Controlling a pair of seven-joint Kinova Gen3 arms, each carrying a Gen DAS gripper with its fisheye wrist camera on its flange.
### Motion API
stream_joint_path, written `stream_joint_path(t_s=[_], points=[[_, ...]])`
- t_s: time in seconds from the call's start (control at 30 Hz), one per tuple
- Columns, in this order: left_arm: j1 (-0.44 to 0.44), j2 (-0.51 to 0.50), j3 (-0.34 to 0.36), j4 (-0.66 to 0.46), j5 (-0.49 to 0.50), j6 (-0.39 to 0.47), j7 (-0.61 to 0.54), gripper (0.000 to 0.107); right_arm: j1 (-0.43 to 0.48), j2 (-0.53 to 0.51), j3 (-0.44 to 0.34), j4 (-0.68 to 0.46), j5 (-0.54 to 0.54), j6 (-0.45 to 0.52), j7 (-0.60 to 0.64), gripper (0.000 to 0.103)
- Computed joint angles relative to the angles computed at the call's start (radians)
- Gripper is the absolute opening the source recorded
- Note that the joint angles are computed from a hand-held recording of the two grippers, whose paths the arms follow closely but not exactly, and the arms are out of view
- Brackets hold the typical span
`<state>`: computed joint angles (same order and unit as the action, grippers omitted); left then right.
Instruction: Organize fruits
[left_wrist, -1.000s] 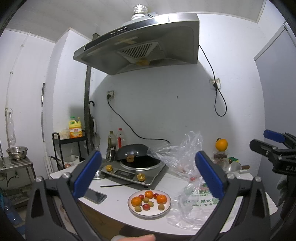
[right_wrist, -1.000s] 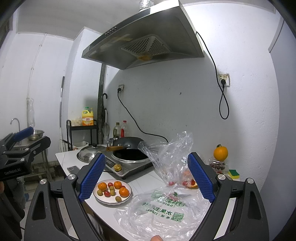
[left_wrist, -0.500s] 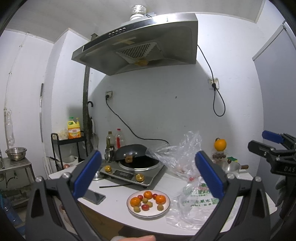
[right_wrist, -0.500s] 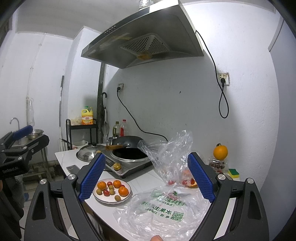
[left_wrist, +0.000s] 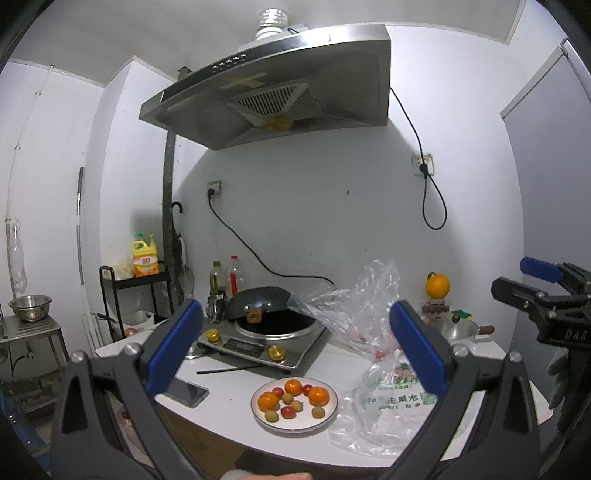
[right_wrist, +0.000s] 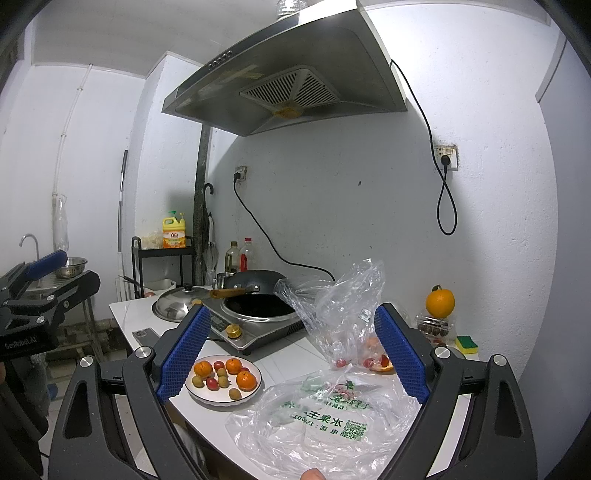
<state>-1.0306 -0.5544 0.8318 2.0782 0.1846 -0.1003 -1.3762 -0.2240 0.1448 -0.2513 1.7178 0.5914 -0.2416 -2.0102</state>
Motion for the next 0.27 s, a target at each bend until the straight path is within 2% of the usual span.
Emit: stream_joint_path(t_s=[0.27], points=[[0.025, 0.018, -0.006, 0.017, 0.005, -0.035, -0.012, 0.102, 0.003, 0.002, -0.003, -0.002, 0.004, 0.002, -0.003, 0.092]])
